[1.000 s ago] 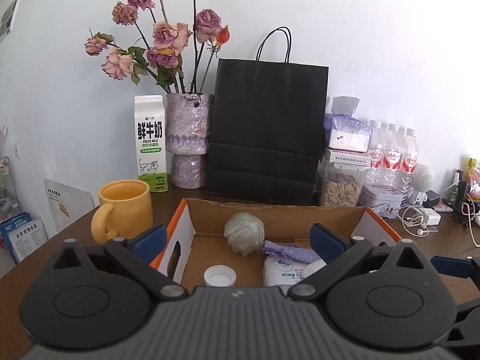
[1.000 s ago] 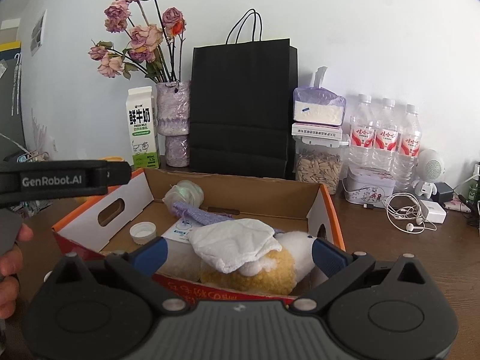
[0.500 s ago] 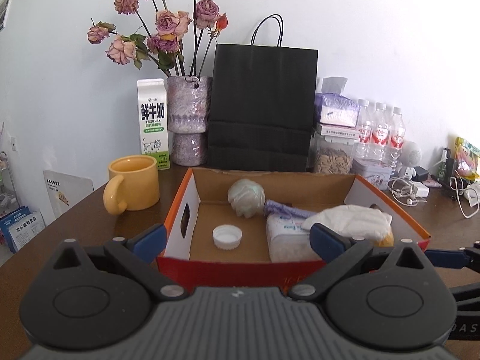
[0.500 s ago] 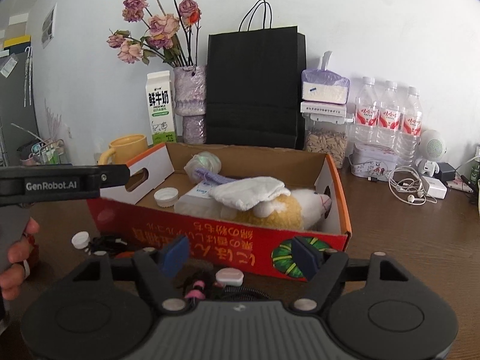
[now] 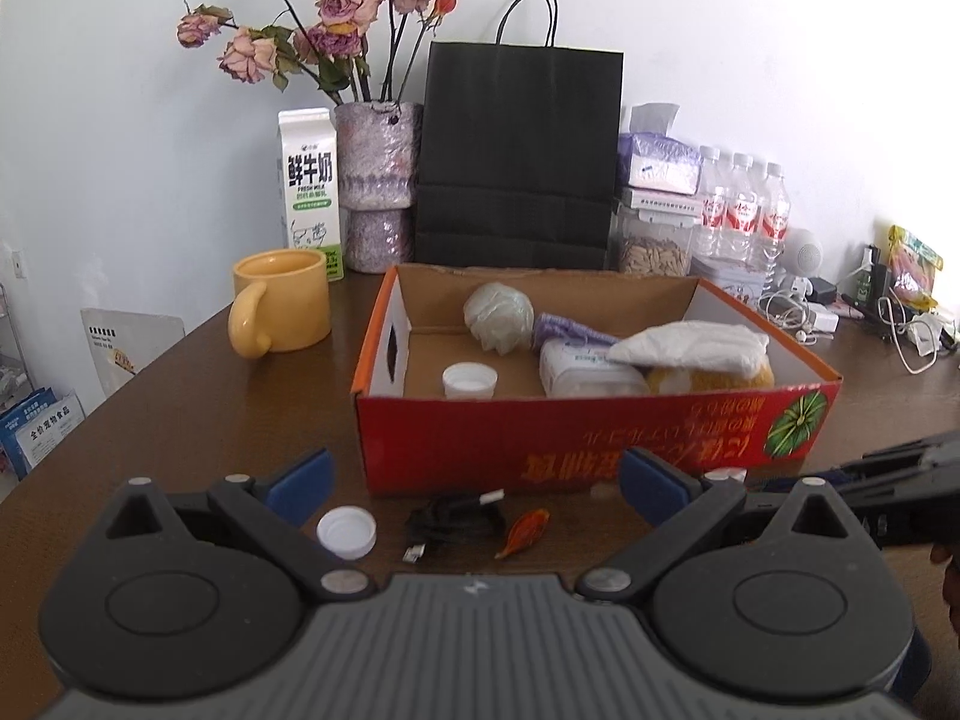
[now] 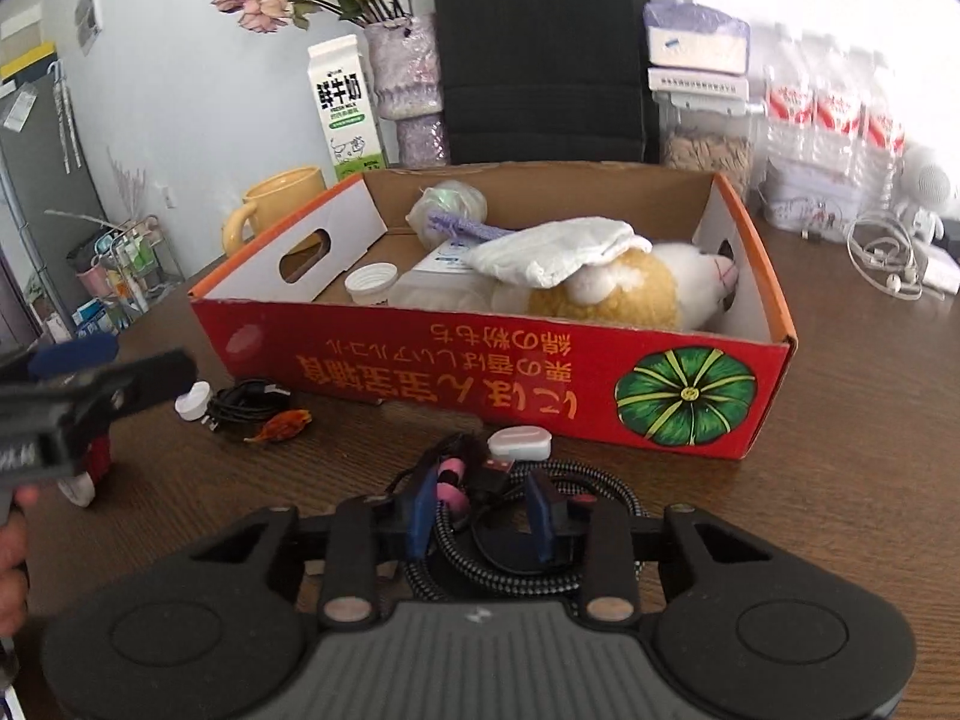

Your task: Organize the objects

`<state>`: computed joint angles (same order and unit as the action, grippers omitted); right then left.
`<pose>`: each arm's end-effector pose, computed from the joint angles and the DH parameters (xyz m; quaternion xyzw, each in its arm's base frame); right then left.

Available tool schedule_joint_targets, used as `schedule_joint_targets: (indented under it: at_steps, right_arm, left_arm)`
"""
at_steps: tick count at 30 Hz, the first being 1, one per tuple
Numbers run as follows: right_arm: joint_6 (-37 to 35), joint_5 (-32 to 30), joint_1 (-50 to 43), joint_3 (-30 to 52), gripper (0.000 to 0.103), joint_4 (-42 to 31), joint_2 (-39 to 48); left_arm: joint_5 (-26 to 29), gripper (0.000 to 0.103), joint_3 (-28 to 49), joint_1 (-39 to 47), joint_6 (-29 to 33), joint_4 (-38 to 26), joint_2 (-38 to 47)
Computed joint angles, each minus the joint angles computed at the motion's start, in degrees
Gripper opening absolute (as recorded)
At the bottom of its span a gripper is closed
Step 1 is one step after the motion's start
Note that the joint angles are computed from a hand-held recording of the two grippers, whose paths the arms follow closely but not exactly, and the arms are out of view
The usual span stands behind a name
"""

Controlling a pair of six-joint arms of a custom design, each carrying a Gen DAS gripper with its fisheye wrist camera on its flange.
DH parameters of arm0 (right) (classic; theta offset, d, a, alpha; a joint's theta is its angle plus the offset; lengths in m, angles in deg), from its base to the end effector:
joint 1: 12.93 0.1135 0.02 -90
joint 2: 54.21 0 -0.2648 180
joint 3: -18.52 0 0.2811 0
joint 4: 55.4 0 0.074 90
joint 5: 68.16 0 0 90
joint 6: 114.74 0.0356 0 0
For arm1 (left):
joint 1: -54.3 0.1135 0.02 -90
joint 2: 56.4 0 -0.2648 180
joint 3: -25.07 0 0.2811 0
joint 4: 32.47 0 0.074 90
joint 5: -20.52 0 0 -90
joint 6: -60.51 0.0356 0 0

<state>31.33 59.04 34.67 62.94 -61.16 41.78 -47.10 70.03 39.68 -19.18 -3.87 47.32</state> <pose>0.2031 0.1905 0.0705 0.1566 0.9004 0.0204 0.4054 0.3072 -0.0941 0.0767 0.2780 0.8093 -0.1865 0.4826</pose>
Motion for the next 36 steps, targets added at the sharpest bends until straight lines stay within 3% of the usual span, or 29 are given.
schedule_joint_targets:
  at_steps: [7,10,21,27,36]
  right_arm:
    - [2.12,-4.50,-1.72,-4.73,0.016,8.12,-2.08]
    - [2.68,-3.68,-1.04,-6.89,0.011,12.78,-2.33]
    - [4.58,9.64,6.19,-13.25,0.011,23.06,-5.00]
    - [4.10,19.79,12.15,-17.09,0.011,29.51,-7.51]
    - [9.01,26.99,17.69,-18.47,0.011,26.85,-8.96]
  left_arm:
    - [2.30,0.103,-1.67,3.43,2.60,-1.66,-0.56]
    - [2.72,0.103,-2.19,4.44,3.19,-2.22,-1.25]
    - [1.05,0.103,-4.18,3.12,4.78,-2.32,-2.85]
    - [-1.28,0.103,-4.97,-0.12,5.29,-1.80,-2.24]
    - [-3.10,0.103,-4.67,-5.84,6.78,-3.58,-0.47]
